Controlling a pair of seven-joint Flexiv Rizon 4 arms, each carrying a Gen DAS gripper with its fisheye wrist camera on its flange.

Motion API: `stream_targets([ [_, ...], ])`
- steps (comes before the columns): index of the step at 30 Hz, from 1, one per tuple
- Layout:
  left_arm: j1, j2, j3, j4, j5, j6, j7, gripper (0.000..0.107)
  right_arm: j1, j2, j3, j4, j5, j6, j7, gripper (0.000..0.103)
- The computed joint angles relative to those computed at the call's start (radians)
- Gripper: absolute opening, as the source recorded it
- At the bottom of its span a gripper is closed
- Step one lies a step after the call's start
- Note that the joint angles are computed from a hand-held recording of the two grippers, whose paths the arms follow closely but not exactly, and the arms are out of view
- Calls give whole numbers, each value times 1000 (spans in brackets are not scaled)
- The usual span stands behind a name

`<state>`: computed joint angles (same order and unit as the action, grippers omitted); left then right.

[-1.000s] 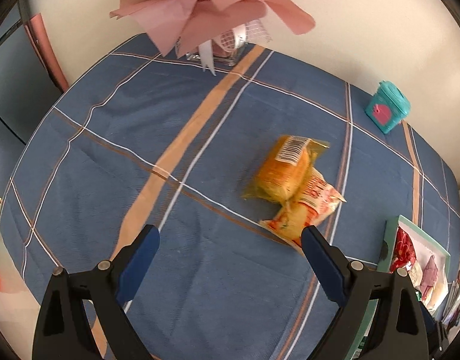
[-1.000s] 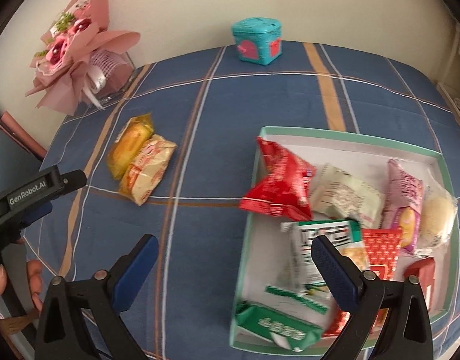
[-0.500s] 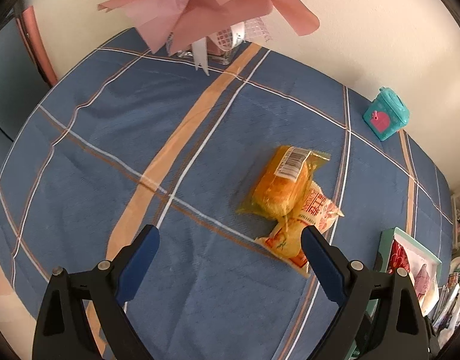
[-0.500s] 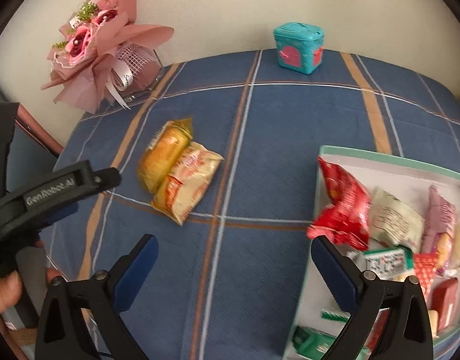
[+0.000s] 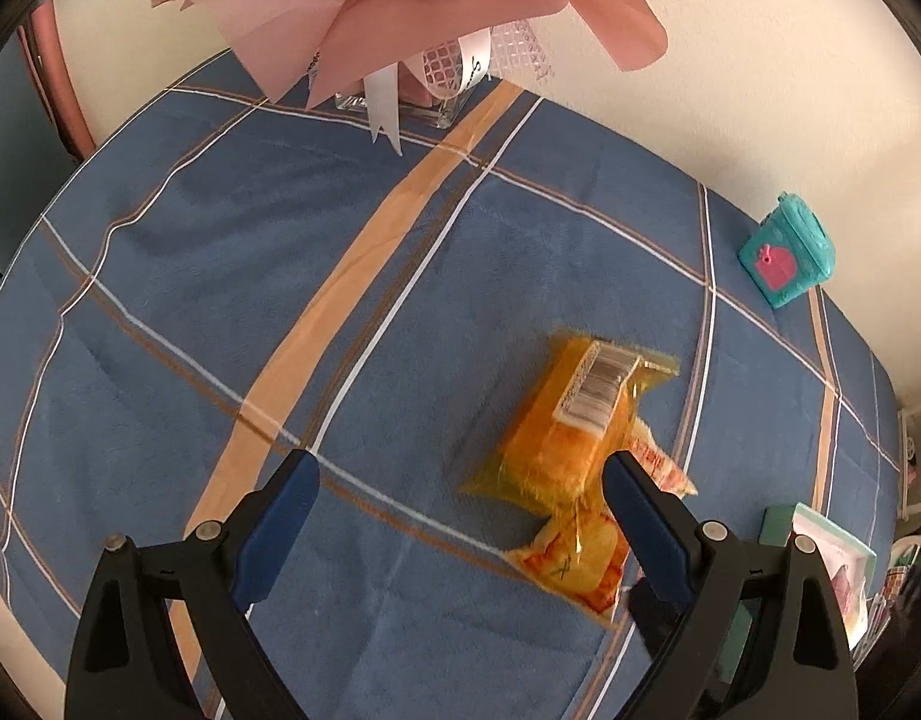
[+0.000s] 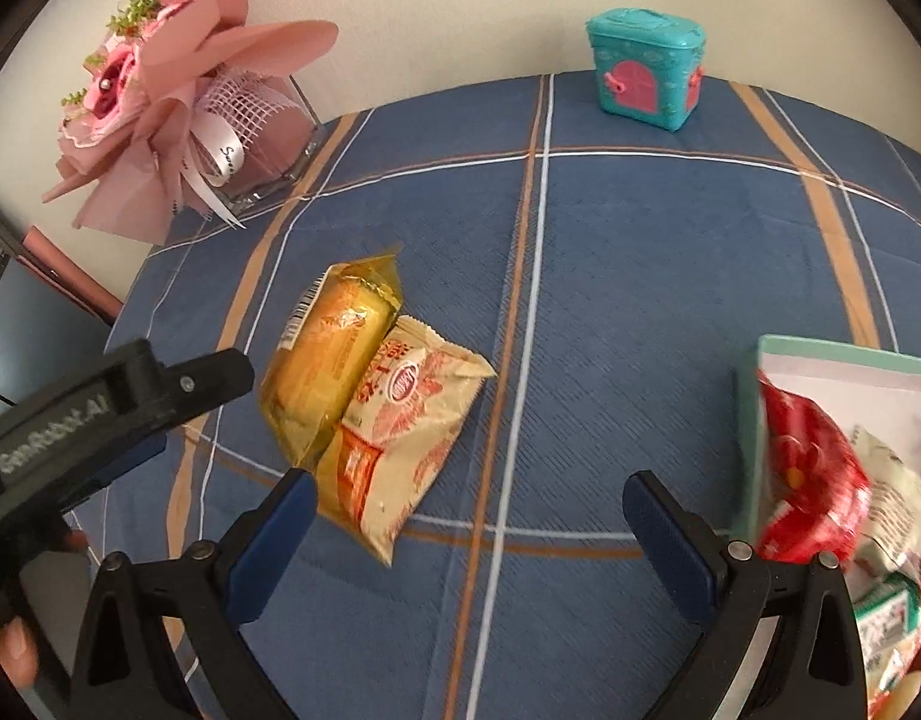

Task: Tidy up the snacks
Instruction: 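Grasp the orange bread bun with the left tool while the right tool grasps the cream snack bag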

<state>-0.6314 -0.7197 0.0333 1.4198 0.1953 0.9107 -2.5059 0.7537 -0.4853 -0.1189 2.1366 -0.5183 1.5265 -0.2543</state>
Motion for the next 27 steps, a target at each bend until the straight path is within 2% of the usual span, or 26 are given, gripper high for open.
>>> stream_targets([
  [11,17,-48,-7,-53,-21,-19,50,95,-40,-107,49,-109,50,-5,-59,103],
  [20,32,-85,-22,-114,-44,-36,135,96,4,-127,-5,-138,32,-43,-71,102],
  [23,27,-94,-16,-138,-47,-52,153,95,17,-119,-26,-127,21,-44,-62,94],
  [27,24,-100,-16,-147,-51,-49,165,94,25,-108,-46,-114,2,-53,-47,79],
])
